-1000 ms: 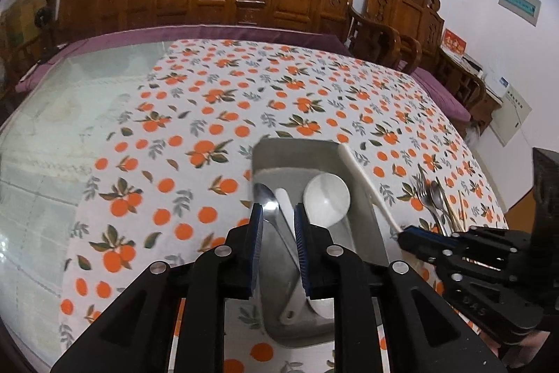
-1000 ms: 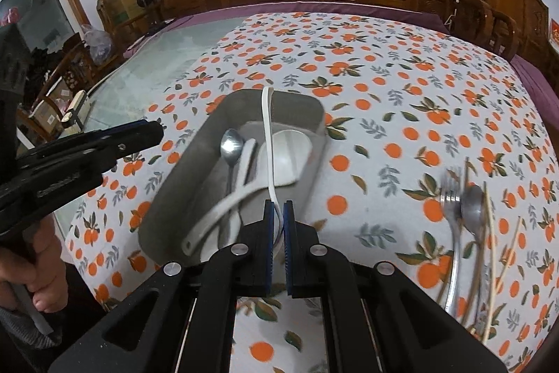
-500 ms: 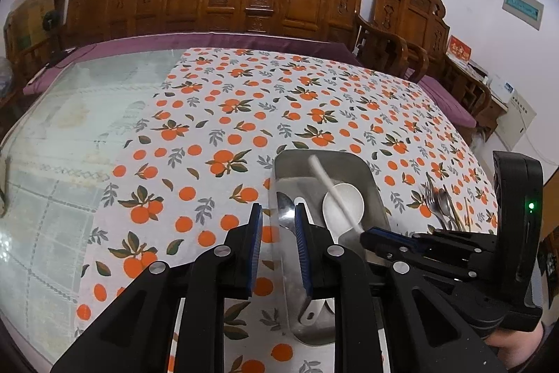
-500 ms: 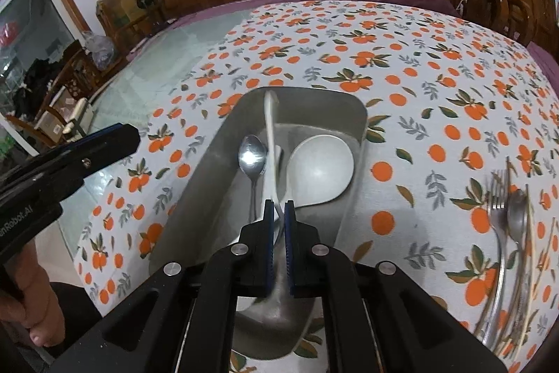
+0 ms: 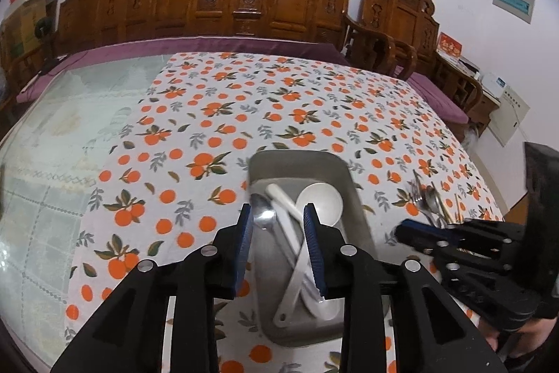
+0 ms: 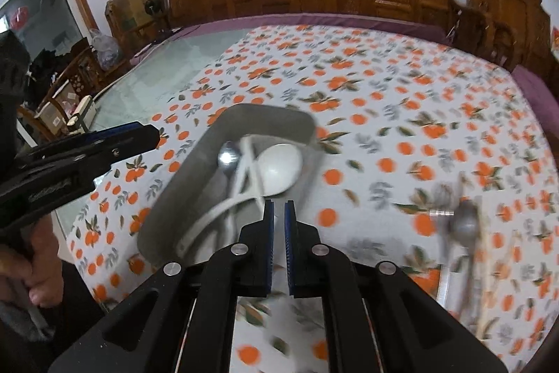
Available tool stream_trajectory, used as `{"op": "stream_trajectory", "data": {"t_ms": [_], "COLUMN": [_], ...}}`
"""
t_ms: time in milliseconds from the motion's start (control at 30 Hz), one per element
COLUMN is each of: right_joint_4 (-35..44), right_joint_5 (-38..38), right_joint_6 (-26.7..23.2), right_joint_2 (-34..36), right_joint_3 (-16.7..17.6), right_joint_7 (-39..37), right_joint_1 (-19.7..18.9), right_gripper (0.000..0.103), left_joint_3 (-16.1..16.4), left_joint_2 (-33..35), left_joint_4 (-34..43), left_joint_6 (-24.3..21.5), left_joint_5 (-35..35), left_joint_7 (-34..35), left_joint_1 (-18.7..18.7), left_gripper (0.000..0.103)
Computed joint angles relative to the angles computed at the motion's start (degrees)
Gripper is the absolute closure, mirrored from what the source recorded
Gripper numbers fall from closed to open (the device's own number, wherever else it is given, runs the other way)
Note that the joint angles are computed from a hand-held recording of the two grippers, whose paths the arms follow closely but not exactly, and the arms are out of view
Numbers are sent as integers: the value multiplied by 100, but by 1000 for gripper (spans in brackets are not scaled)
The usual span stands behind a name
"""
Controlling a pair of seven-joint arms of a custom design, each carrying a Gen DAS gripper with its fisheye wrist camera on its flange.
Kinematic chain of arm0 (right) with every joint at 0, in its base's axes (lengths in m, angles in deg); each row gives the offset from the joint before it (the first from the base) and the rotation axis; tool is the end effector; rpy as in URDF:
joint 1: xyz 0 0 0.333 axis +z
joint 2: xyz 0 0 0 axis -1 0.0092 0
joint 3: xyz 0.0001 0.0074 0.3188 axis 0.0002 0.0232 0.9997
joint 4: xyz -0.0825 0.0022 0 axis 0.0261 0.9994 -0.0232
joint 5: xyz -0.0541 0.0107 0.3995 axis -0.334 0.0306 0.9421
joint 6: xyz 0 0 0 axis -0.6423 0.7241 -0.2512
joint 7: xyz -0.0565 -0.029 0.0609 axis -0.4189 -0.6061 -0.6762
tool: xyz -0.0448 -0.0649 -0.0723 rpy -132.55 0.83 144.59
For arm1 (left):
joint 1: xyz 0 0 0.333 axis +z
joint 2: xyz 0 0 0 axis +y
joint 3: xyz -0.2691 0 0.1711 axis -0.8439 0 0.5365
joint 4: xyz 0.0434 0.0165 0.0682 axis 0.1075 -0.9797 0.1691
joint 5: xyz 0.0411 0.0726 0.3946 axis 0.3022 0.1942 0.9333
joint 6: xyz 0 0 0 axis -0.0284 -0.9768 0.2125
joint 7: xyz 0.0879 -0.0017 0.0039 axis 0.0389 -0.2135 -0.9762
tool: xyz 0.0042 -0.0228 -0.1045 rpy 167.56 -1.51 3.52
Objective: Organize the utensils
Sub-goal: 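Lower the white plastic fork into the grey tray and open the right tool, then move the right tool back to the pile and grasp a wooden chopstick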
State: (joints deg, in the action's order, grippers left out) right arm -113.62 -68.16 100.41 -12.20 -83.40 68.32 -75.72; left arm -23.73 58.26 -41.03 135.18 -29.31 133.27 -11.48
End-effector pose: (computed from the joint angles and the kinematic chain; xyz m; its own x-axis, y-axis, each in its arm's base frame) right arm 0.4950 0.1950 0.4844 -0.1199 -0.9778 -0.1716 -0.7633 0.2013 -0.6139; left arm 0.5640 -0.2236 0.5041 -0.5886 -0.7946 0.1491 -0.6424 0.3478 -0.6829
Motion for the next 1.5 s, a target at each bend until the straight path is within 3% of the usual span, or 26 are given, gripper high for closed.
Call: {"op": "stream_trajectory", "data": {"t_ms": [167, 267, 767, 1033, 1300, 1500], "right_joint_4": [-630, -992, -2299, -2527, -2321, -2068], "right_joint_5": [-305, -368, -155, -58, 199, 321], "right_joint_6": [-279, -434, -1062, -999, -704, -880], "right_joint_2": [-841, -1308, -2809, -2824, -2127, -1647], "right_joint_3": [41, 58, -11, -62, -153, -180], "right_joint_7": [145, 183, 209, 149, -61, -119], "right_joint_1": [-216, -333, -722, -737, -581, -574], "right_gripper": [95, 84, 84, 84, 84, 84], "left_joint_3": [-77, -101, -165, -217, -252, -256], "left_joint_2": [-76, -115, -289, -380, -425, -448], "left_joint_4": [-106, -163, -509, -690, -826, -892], "left_joint_6": [124, 157, 368, 459, 542, 554], "left_joint_5": [-138, -208, -441, -681, -707, -709], "left_joint_7": [150, 300, 626, 848, 983, 1062], "left_joint_1": [-120, -193, -513, -706, -858, -924], "left_gripper": [62, 59, 37, 37, 37, 37]}}
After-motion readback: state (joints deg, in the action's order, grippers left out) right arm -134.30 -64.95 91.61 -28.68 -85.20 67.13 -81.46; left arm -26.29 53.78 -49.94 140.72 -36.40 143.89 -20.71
